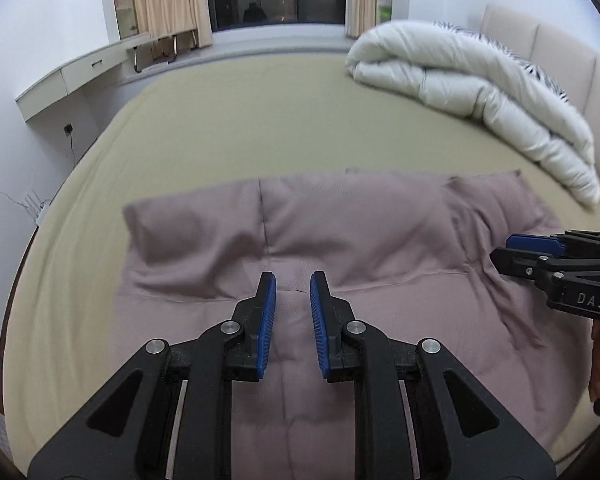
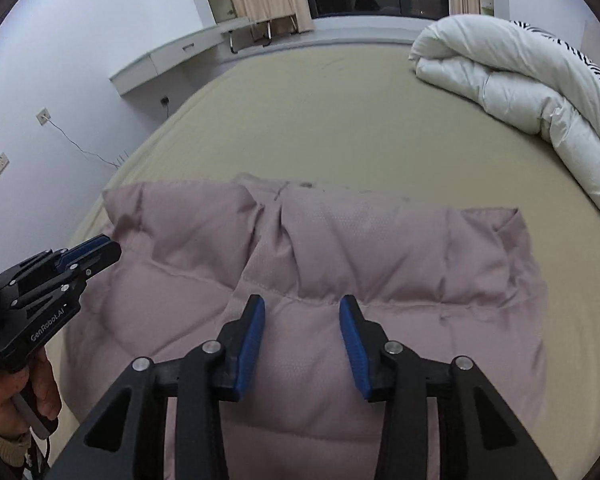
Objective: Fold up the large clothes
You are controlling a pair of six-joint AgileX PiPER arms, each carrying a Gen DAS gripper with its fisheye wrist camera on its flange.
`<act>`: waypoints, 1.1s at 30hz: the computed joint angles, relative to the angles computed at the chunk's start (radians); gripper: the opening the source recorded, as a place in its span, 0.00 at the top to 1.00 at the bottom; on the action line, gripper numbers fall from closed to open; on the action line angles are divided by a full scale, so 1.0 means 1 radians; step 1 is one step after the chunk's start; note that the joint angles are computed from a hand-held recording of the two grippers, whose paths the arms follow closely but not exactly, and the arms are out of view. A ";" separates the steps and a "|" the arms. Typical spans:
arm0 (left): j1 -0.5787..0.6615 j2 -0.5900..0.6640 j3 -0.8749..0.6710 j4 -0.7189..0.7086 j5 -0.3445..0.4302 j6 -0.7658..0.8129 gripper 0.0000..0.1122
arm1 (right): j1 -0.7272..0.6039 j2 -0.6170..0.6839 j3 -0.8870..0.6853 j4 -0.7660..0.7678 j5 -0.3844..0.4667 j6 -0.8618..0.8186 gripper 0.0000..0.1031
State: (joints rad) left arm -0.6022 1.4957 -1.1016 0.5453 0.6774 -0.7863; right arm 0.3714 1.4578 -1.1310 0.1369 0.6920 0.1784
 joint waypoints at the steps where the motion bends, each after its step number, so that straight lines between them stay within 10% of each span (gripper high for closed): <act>1: 0.010 0.051 -0.017 0.006 -0.016 -0.007 0.85 | -0.006 0.037 -0.008 -0.005 -0.014 0.011 0.60; 17: 0.188 0.507 -0.296 0.103 -0.116 0.006 0.85 | -0.092 0.407 -0.247 -0.089 -0.118 0.053 0.65; 33: 0.198 0.506 -0.183 0.236 -0.200 -0.163 0.85 | -0.084 0.524 -0.340 -0.164 -0.129 0.106 0.67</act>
